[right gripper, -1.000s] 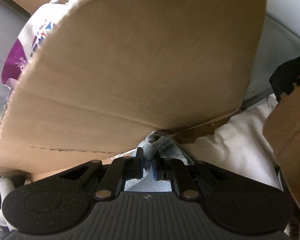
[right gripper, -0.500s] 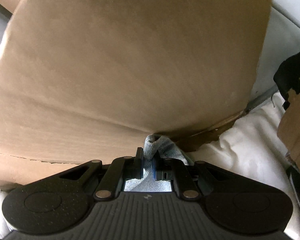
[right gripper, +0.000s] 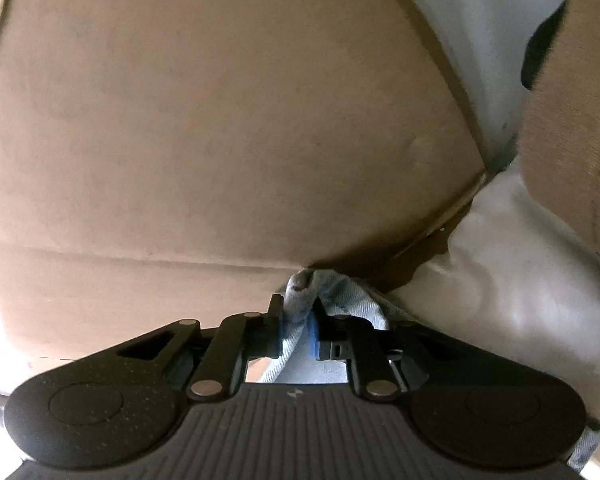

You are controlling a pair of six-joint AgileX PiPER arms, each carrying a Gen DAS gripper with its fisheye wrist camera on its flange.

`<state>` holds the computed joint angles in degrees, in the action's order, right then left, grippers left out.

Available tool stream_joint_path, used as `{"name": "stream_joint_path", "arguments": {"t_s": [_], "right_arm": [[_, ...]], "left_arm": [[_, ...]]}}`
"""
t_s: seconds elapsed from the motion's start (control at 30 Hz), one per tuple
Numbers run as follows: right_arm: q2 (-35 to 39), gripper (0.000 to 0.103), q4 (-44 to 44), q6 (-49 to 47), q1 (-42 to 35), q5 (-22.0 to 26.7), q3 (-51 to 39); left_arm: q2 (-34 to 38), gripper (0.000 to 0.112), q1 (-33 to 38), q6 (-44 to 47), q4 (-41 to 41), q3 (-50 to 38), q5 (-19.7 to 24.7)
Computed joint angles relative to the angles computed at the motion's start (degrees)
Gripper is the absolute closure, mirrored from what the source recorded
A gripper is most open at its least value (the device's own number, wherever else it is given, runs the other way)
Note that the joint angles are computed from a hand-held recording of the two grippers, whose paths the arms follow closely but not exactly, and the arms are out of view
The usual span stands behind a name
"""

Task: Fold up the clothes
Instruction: 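Lower the folded pants onto the bed and open both grippers, then move both open grippers over the folded denim pants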

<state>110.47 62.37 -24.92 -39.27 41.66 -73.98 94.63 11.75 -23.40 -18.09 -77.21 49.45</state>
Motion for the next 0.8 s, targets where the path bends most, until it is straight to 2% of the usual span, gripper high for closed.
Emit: {"name": "stream_joint_path", "arguments": {"t_s": [0.17,0.3,0.43,0.5,0.57,0.7,0.8], "right_arm": [[-3.63,0.067,7.87,-10.73,-1.42,1.55,5.11],[-6.13,0.067,12.46,-16.42,-3.07,4.77,7.93],[-8.62,0.067,12.46,-19.57,-4.58,7.16,10.93],[-10.19,0.066,12.37,-21.42,-5.54,7.94,13.29],[-11.95,0.067,11.16,-22.5,-6.68,8.92,15.67],[-13.66,0.066,6.64,-24.2,-10.69,12.99,16.38],[-15.66,0.066,3.9,-25.48,-12.37,15.4,17.09]], "left_arm": [[-1.55,0.074,-2.46,4.97,-4.47,2.25,-0.15],[-4.79,0.074,-7.13,6.73,-5.46,5.32,-1.3],[-7.3,0.074,-11.82,8.81,-5.81,7.7,-1.37],[-8.78,0.069,-13.95,10.02,-5.78,8.95,-1.08],[-10.08,0.057,-16.04,10.5,-4.93,9.9,-0.62],[-13.95,0.052,-18.94,11.05,-3.93,12.36,1.28],[-18.24,0.045,-20.22,11.4,-3.82,15.03,2.62]]}}
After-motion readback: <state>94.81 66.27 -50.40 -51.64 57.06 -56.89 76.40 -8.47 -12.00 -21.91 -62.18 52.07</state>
